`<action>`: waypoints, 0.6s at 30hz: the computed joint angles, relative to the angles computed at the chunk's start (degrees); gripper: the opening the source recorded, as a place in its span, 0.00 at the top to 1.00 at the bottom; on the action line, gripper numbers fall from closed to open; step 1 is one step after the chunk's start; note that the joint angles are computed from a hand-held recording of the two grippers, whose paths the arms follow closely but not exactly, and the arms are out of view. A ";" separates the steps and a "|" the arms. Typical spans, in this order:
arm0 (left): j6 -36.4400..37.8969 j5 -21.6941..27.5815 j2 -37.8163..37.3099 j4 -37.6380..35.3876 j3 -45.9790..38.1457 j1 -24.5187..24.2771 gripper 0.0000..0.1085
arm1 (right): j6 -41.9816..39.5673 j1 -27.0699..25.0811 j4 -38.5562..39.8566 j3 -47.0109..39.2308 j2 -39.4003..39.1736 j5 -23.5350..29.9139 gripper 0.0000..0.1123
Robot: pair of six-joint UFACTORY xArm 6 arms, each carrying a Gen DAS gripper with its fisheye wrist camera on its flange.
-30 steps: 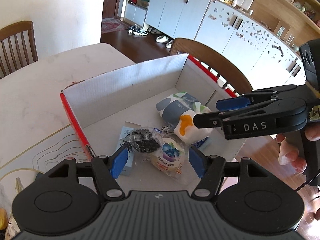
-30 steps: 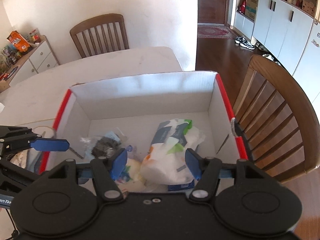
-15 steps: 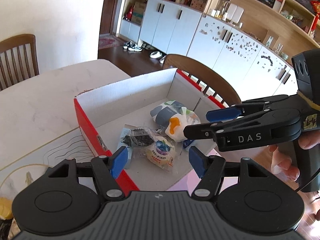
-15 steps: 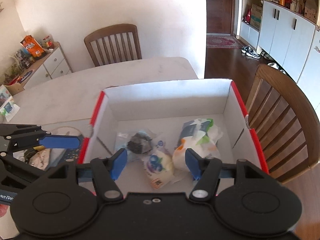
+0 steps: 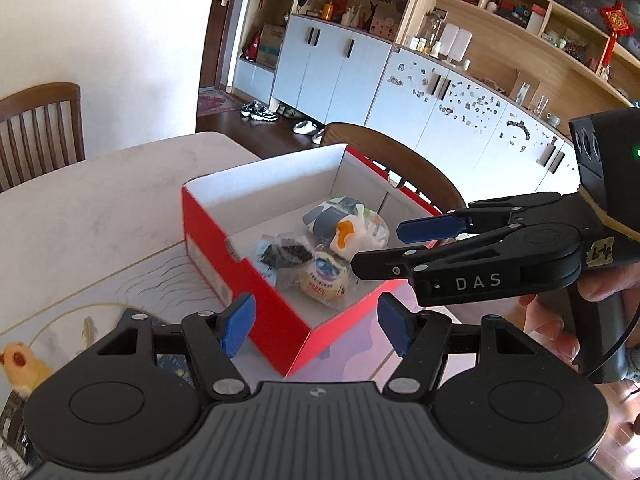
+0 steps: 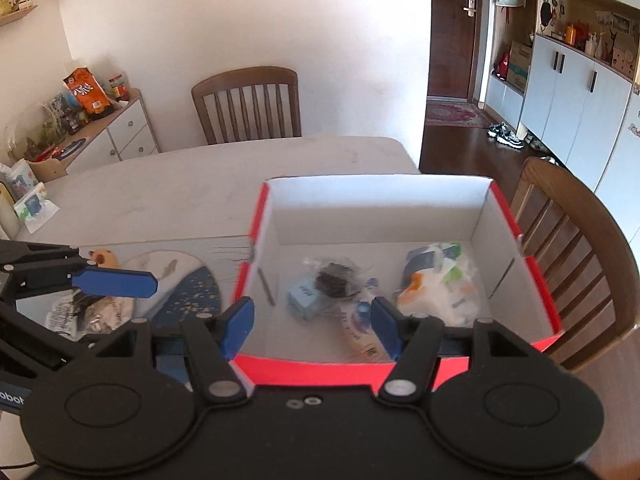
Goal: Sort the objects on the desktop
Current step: 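Withdraw both tools from the box back toward the remaining items on the mat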
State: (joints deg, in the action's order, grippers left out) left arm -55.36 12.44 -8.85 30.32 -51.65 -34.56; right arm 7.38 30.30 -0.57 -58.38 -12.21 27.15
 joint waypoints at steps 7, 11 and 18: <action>-1.21 -0.48 -8.67 0.96 8.90 1.18 0.39 | 7.52 4.33 -5.51 -1.70 1.73 0.56 0.43; -1.61 0.11 -13.93 1.52 13.70 2.24 0.39 | 11.43 6.92 -7.97 -2.88 3.06 0.63 0.43; -2.20 2.19 -22.99 2.32 21.52 4.87 0.39 | 16.54 11.08 -10.96 -5.81 6.10 0.35 0.43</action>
State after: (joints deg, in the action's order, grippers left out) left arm -57.56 14.63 -31.85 32.64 -30.13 -29.69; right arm 23.93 41.38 -11.53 -64.18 -6.10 27.50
